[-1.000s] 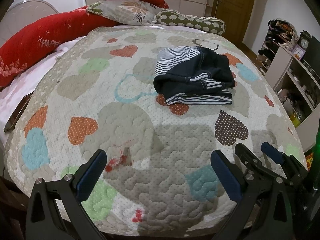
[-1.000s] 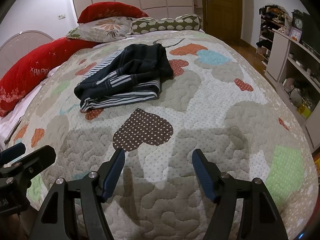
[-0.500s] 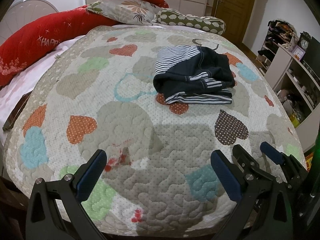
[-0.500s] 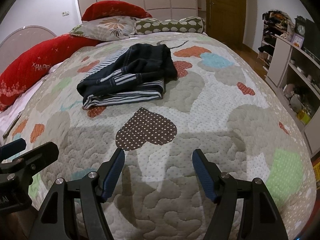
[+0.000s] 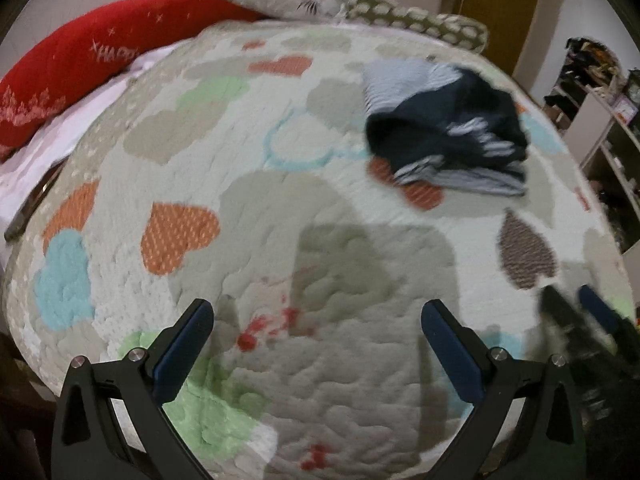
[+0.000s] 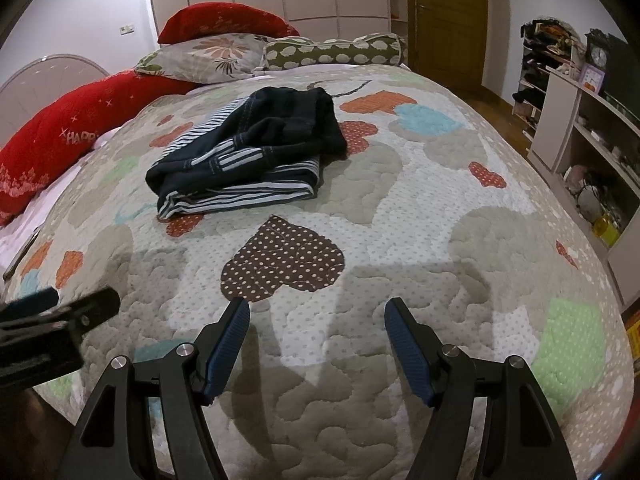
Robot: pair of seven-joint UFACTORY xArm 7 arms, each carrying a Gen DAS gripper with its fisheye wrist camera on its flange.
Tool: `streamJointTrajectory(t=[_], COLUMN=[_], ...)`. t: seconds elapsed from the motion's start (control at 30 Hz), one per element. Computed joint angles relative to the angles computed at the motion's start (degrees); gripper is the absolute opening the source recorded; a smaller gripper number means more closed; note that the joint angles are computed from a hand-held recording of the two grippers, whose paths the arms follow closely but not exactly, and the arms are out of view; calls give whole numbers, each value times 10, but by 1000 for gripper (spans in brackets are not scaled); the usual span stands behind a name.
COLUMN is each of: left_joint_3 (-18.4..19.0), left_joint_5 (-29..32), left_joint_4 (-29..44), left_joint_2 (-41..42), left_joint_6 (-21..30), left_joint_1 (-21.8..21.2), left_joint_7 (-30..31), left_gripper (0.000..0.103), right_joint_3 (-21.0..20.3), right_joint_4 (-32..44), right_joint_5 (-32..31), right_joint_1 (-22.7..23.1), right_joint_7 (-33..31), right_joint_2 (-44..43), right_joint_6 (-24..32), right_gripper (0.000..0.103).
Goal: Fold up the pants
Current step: 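Grasp the folded pants edge with the right gripper and lift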
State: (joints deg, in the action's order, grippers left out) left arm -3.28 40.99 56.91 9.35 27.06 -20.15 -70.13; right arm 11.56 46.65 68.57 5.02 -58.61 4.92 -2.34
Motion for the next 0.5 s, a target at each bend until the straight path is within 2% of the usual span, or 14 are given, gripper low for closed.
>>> streamJointTrajectory(t=[0.1, 0.2, 0.33, 0.37, 0.4, 0.43, 0.47, 0.5], left_joint_3=[4, 8, 8, 8, 9, 12, 14, 16], left_joint_5=[6, 27, 0, -2, -2, 5, 9, 16], left_joint_4=[-4, -7, -17, -16, -15, -15, -14, -13], left_joint_2=[9, 8, 10, 10, 11, 12, 13, 14], left_joint_6=[-8, -12, -38, -37, -35, -35, -36, -36], left_joint_1=[-1, -6, 5, 4, 3, 0, -1, -2], left_joint_7=[1, -19, -5, -2, -1, -10, -12, -17], left_gripper=[103, 103, 103, 103, 103, 103, 103, 103], right_joint_3=[1, -20, -35, -36, -36, -24, -36, -36], right_joint_4=[18, 49, 123, 152, 169, 182, 201, 211], right_joint_5=[51, 87, 139, 135, 130, 114, 75, 36], right_joint_1=[-11, -9, -9, -8, -7, -17, -5, -4], right_joint_7=[-41, -66, -125, -132, -136, -132, -104, -71], right_joint_2=[2, -1, 23, 40, 51, 60, 74, 84], right_joint_6=[16, 43, 64, 67, 72, 79, 99, 112], right_gripper=[75, 75, 75, 74, 65, 46, 40, 37])
